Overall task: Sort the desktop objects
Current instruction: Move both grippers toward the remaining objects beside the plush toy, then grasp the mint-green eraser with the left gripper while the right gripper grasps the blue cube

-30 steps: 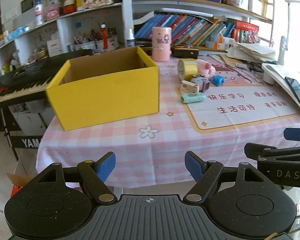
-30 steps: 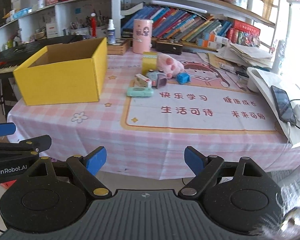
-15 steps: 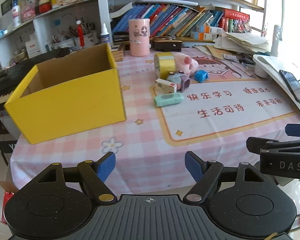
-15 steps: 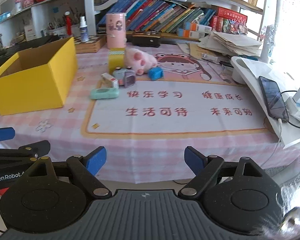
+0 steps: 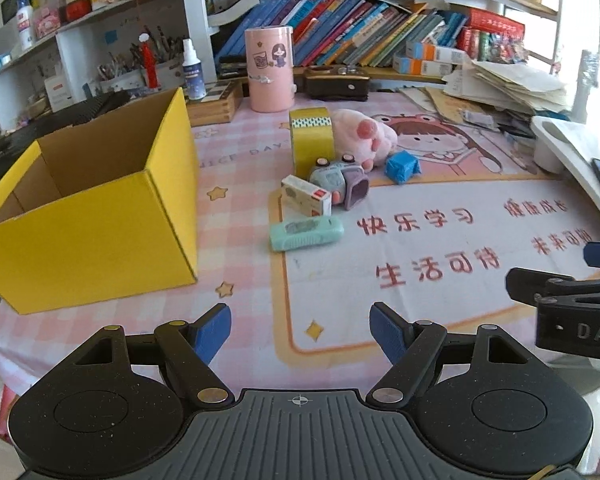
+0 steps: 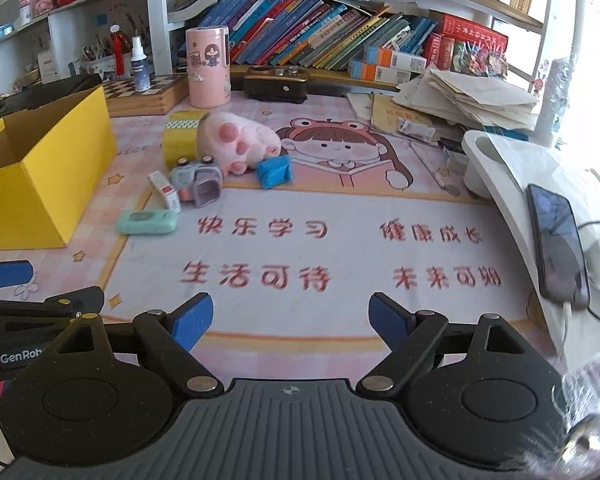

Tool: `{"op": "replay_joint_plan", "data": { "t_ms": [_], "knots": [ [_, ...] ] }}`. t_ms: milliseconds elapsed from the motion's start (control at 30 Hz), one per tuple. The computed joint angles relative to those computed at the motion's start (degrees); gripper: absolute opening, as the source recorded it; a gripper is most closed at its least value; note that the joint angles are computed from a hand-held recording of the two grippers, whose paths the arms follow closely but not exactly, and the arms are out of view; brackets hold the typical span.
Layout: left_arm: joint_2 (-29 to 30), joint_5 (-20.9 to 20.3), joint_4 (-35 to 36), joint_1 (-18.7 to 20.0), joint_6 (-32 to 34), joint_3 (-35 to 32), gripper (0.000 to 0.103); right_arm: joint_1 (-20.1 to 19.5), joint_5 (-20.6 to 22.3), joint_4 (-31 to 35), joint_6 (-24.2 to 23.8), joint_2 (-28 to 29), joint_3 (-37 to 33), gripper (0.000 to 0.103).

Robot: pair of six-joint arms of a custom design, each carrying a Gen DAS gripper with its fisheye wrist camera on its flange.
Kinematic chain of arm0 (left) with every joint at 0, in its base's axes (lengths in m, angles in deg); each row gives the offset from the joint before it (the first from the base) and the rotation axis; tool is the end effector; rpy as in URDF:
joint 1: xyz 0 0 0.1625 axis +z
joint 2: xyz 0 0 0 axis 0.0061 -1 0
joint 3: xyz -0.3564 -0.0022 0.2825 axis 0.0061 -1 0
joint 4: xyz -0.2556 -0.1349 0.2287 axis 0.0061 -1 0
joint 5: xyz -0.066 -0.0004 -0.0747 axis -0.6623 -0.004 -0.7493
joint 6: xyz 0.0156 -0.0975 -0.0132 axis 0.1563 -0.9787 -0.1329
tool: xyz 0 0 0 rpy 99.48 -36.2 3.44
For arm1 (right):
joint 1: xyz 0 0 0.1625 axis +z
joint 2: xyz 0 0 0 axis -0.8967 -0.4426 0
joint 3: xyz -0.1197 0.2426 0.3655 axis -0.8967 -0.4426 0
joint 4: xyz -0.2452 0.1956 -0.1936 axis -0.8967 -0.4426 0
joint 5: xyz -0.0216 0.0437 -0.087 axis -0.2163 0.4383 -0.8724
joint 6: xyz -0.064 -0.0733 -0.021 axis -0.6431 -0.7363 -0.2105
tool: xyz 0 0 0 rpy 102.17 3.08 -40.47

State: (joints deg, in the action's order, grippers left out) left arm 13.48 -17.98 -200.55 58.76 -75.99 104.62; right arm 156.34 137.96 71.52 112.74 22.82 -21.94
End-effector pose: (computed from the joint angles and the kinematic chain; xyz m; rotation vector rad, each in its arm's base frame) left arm -0.1210 -0.6309 0.0350 0.2258 2.1098 -0.9253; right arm 0.1258 -0.6659 0.0608 0.7468 -2.2737 0.8022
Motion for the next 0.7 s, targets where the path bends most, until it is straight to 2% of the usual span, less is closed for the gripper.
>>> {"op": "replay_joint_plan", "data": {
  "t_ms": [267, 700],
  "knots": [
    [5.08, 3.38, 2.08, 1.58, 0.31, -10.84, 0.078, -1.85, -4.07, 8.61, 0.14, 3.92, -11.44, 0.084],
    [11.29, 3.97, 9.76, 5.5, -0.13, -26.16, 0.078, -2.99, -6.13, 23.29, -0.79, 12.72, -31.79, 0.084]
  ]
}}
